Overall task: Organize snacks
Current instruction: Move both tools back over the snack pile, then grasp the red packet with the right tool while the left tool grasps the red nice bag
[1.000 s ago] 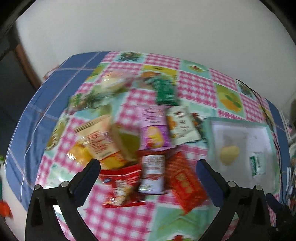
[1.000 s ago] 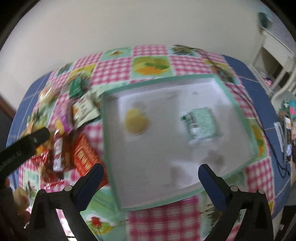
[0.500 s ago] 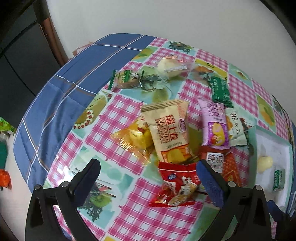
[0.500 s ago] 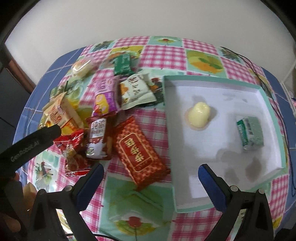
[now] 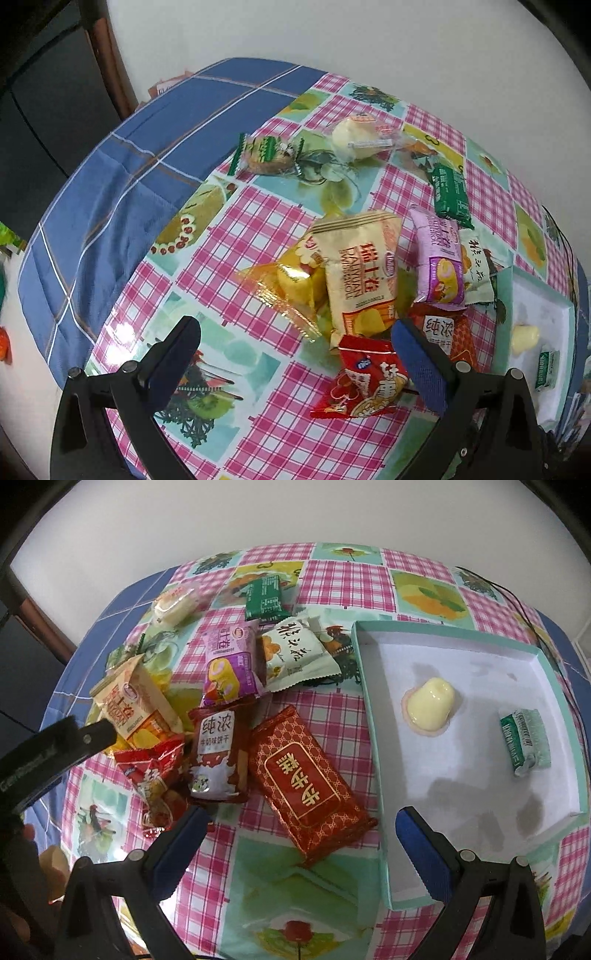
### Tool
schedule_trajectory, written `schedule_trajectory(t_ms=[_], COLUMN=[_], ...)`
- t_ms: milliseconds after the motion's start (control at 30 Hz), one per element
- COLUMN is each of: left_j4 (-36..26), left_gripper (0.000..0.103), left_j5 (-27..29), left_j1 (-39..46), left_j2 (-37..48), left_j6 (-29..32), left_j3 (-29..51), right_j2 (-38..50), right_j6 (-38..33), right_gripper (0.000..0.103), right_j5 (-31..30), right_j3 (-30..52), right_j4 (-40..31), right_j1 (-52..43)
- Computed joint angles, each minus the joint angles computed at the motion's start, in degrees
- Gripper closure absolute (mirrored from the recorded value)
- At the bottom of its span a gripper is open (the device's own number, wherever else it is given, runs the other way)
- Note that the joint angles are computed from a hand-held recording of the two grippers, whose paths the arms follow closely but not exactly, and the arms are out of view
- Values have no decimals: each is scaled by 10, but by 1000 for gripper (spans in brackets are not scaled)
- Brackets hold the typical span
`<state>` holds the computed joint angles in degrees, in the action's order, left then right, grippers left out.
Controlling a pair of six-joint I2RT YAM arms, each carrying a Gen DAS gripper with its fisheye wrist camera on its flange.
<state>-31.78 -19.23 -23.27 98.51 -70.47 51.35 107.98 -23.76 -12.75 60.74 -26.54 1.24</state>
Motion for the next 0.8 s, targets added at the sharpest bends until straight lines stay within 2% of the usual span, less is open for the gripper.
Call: schedule_trajectory(t_ms=[300, 400, 467, 700, 800], left_j4=[36, 52, 63, 104, 110], left_gripper=[0, 0, 0, 0, 1], left_j5=[43, 62, 73, 126, 140], left_j1=[33, 40, 43, 47, 44], left_j2=[-18, -19, -23, -10, 0], left_j6=[39, 51, 58, 77, 63], left_j3=[-37, -43, -48, -47, -39], right_j2=[28, 39, 49, 80, 90], right_j6=[43, 48, 46, 36, 35], right_gripper=[1, 6, 14, 18, 21], right_j5=[-7, -2, -3, -20, -37], right_j3=[10, 16, 24, 51, 63], right_j4=[29, 40, 40, 38, 25], right_j1=[26, 34, 37, 30, 24])
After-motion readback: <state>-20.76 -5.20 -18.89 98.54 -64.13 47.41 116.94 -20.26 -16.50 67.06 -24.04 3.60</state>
